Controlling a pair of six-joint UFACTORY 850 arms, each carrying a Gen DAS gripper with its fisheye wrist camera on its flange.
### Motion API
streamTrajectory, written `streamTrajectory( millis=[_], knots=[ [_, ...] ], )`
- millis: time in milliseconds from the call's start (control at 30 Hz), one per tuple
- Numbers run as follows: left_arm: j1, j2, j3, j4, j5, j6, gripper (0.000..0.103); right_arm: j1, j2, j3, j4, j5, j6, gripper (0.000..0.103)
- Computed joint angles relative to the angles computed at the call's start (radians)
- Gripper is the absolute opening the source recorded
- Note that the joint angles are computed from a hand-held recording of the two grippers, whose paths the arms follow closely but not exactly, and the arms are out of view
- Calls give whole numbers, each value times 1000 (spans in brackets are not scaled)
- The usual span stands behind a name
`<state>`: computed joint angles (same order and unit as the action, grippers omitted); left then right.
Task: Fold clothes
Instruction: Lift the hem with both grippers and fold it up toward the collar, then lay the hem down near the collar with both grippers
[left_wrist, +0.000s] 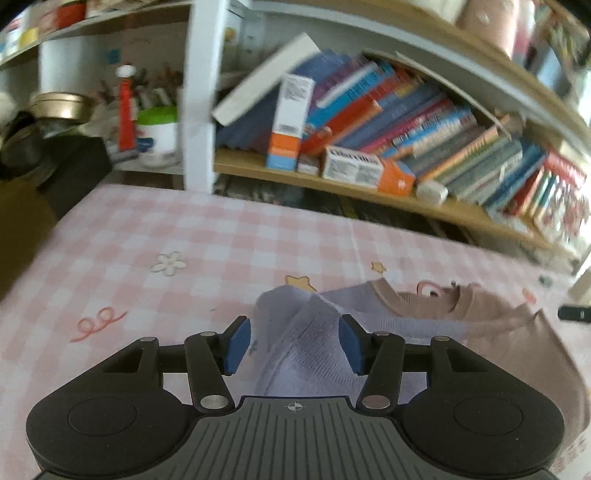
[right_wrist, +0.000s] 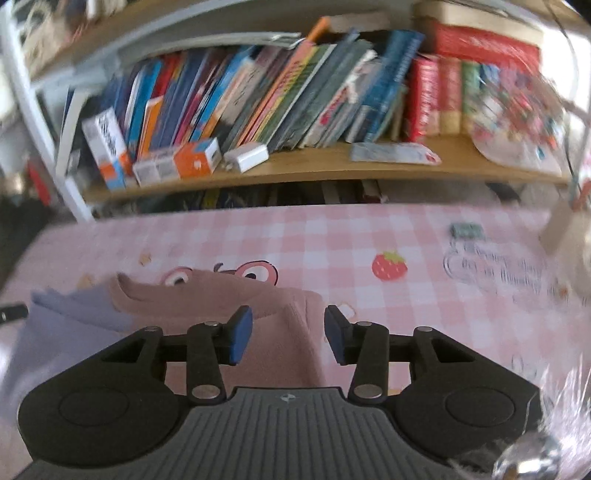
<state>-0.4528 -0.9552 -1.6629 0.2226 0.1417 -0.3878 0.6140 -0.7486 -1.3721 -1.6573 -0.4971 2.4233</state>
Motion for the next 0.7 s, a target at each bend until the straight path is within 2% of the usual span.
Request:
streamTrajectory(
  millis=[100, 133, 167, 200, 233, 267, 300, 367, 433, 467, 500, 600, 633, 700],
  knots=[
    [-2, -34, -46, 200, -25, -179, 50, -9, -35, -47, 80, 25, -121, 41],
    [-2, -38, -50, 269, -18, -242, 40, -12, -44, -57, 97, 37, -143, 36],
    [-1, -40, -52, 333, -10, -305, 33, -15, -53, -66, 115, 48, -165, 25],
    [2, -43, -56, 402, -6, -378, 17, -18, -62, -77, 135, 59, -189, 17],
    [4, -46, -58, 429, -2, -412, 5, -19, -64, -78, 140, 64, -196, 3],
    [6, -46, -56, 414, 3, -406, 5, -20, -65, -80, 144, 69, -203, 1],
    [10, -39, -43, 357, 21, -358, 5, -13, -60, -71, 111, 41, -171, 1],
    [14, -6, 14, 192, 104, -216, 5, 5, -39, -37, 6, -32, -56, 1],
    [18, 18, 53, 130, 165, -173, 5, 18, -15, -5, -66, -106, 27, 0],
    [18, 18, 53, 122, 174, -173, 5, 22, -8, 5, -79, -133, 42, 0],
    [17, 5, 32, 134, 149, -184, 5, 24, 2, 14, -89, -150, 53, 0],
    [12, -49, -54, 235, 40, -273, 6, 1, -6, 5, -52, -60, 30, 1],
    [12, -57, -65, 264, 26, -299, 8, -6, -7, 5, -47, -29, 43, 2],
    [14, -62, -69, 298, 18, -328, 11, -16, -5, 10, -53, 20, 75, 13]
  ],
)
